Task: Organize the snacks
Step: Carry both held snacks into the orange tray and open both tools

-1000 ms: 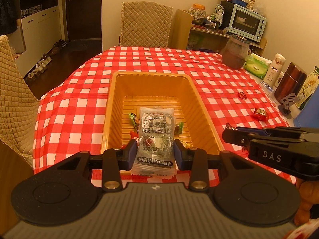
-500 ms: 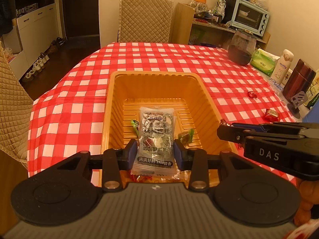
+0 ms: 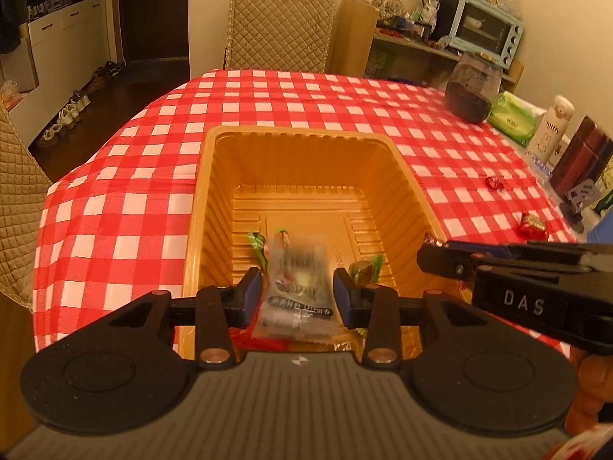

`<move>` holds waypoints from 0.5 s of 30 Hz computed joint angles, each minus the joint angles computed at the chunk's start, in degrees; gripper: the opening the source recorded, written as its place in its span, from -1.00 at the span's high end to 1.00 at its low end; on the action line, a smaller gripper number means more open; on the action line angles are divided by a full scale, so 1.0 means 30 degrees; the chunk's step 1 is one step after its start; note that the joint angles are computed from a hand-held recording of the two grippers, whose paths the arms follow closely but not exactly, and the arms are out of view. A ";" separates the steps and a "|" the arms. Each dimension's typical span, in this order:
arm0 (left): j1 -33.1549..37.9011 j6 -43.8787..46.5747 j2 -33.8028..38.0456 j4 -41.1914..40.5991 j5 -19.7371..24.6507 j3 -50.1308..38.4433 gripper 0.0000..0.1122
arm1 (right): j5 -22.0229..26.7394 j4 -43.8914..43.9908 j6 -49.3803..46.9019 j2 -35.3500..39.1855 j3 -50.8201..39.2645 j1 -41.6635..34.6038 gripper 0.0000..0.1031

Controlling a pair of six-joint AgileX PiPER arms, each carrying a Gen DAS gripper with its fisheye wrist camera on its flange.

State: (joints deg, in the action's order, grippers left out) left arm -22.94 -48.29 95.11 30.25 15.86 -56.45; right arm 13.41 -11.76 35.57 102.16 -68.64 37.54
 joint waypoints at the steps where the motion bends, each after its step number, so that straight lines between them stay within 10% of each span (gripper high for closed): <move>1: -0.0003 -0.0275 -0.0062 0.0324 -0.0088 0.0086 0.25 | -0.0017 -0.0154 0.0173 0.0010 0.0019 0.0027 0.60; 15: -0.0193 -0.4747 -0.1971 0.4145 0.0482 0.1967 0.25 | -0.0154 0.0545 -0.0292 -0.0307 0.0384 0.0374 0.60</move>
State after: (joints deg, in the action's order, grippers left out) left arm -23.52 -62.53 89.20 42.69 17.31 -50.55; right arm 12.94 -10.13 34.69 101.24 -67.49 38.67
